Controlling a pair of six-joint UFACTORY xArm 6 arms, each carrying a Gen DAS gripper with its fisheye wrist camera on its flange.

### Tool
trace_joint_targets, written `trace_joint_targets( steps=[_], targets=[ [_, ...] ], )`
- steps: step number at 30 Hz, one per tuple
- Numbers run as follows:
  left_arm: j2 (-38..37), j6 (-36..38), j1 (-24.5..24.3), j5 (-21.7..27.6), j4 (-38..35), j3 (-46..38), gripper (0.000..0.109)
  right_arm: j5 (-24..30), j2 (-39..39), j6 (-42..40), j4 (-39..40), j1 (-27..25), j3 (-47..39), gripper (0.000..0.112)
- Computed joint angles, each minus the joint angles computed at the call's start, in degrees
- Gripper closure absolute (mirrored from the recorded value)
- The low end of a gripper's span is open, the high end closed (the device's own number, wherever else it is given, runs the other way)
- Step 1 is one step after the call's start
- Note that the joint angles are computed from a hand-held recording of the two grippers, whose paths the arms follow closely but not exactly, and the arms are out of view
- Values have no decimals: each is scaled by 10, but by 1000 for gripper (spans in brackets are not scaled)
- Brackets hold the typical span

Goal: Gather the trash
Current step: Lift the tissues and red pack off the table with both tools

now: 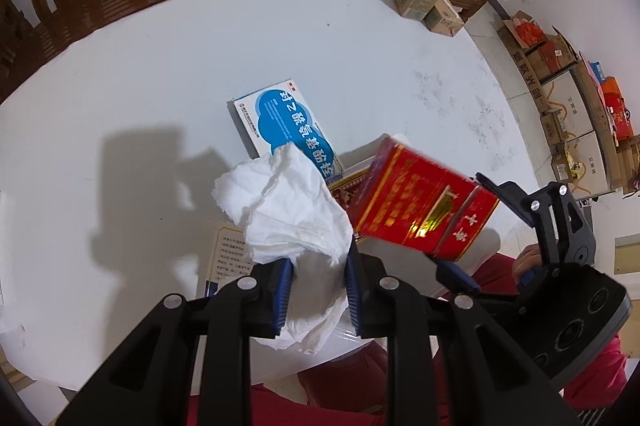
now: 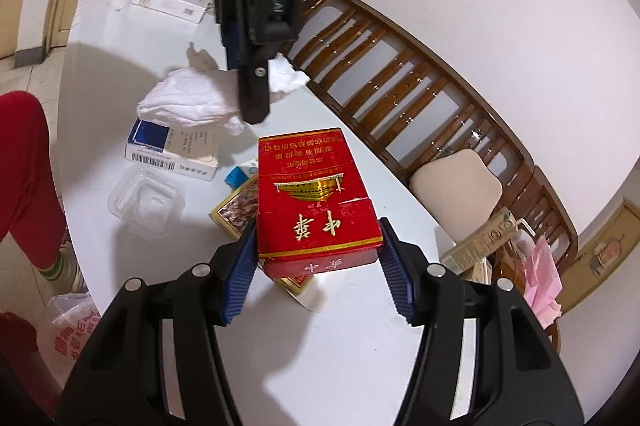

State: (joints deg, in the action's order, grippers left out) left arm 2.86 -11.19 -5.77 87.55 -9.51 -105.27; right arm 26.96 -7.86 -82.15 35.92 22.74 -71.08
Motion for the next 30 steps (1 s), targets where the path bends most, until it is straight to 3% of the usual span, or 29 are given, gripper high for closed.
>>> trace_joint_targets(
  steps=[4,11,17,26,30],
  targets=[
    [-20,-6,-7,-13,14,10,85,8,-4,37,-13,-8,-12,55],
    [-67,-10,-34,-34,44,39,85,80,-15,166,-65,-31,-72,55],
    [-116,-33,-60,-37,65,63,85,128,-53,228,-86,-43,-101,55],
    [-212,-83,-117,-41,119,126,85,220,-119,283,-94,-74,-130,55],
    [-245,-113,-152,-36,144,155,85,231,-155,288,-102,-79,-113,55]
  ],
)
